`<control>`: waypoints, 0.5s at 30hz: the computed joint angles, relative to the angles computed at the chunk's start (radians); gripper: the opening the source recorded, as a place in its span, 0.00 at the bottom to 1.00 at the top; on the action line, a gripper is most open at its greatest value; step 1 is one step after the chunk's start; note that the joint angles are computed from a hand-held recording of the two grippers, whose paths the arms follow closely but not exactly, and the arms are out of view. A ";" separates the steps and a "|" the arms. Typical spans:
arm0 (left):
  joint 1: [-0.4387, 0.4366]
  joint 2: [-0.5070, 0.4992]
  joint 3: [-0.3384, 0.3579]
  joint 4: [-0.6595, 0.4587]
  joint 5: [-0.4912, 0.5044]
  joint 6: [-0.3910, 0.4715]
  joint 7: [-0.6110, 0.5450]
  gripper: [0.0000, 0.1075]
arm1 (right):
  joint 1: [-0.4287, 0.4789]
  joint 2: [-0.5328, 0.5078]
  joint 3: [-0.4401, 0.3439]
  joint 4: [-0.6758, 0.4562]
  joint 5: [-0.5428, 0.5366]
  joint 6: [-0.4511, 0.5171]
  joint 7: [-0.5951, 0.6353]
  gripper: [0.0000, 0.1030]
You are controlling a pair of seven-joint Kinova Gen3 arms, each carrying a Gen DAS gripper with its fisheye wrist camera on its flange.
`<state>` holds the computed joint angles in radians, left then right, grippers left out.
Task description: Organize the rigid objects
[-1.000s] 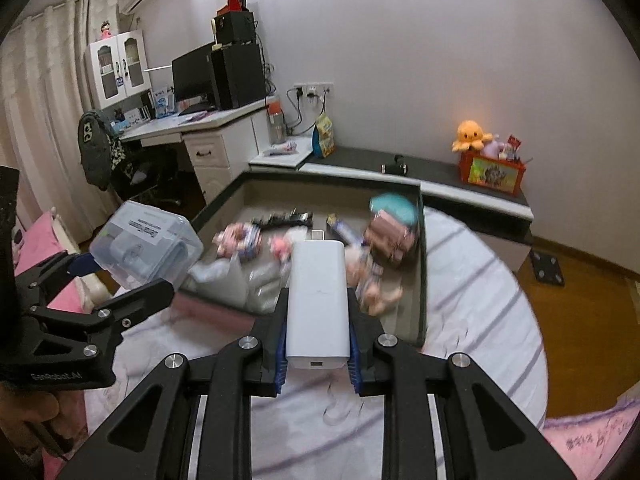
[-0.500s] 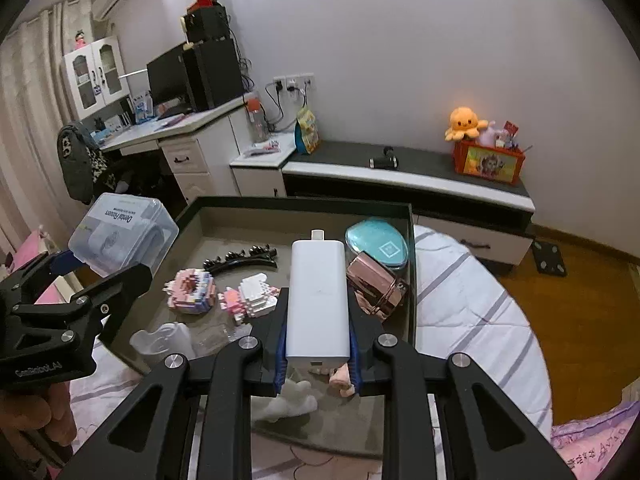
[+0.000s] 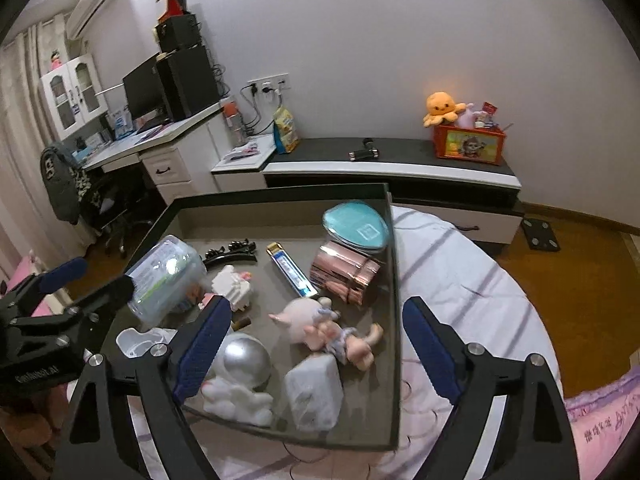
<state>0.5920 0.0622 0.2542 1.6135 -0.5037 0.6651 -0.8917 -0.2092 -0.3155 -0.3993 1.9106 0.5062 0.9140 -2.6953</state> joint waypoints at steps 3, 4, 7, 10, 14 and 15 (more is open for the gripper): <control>-0.002 -0.040 0.005 0.034 -0.008 -0.001 0.022 0.96 | 0.011 -0.039 -0.039 0.014 0.003 0.025 -0.056 0.87; -0.007 -0.053 0.010 0.045 -0.007 -0.002 0.025 0.96 | 0.016 -0.050 -0.054 0.013 0.002 0.033 -0.072 0.87; -0.029 -0.099 0.034 0.080 -0.004 0.001 0.043 0.96 | 0.034 -0.094 -0.101 0.021 -0.005 0.053 -0.116 0.87; -0.060 -0.149 0.059 0.118 0.022 0.004 0.039 0.96 | 0.059 -0.130 -0.160 0.017 -0.010 0.082 -0.144 0.87; -0.105 -0.204 0.119 0.156 0.009 0.028 0.074 0.96 | 0.109 -0.173 -0.255 -0.004 -0.023 0.137 -0.174 0.87; -0.115 -0.219 0.135 0.165 0.005 0.036 0.081 0.96 | 0.124 -0.182 -0.277 -0.008 -0.030 0.150 -0.180 0.87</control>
<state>0.4767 -0.1564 0.3895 1.7788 -0.4986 0.7008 -0.8108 -0.0855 -0.4979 -0.6765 1.9025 0.4766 1.0637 -2.8755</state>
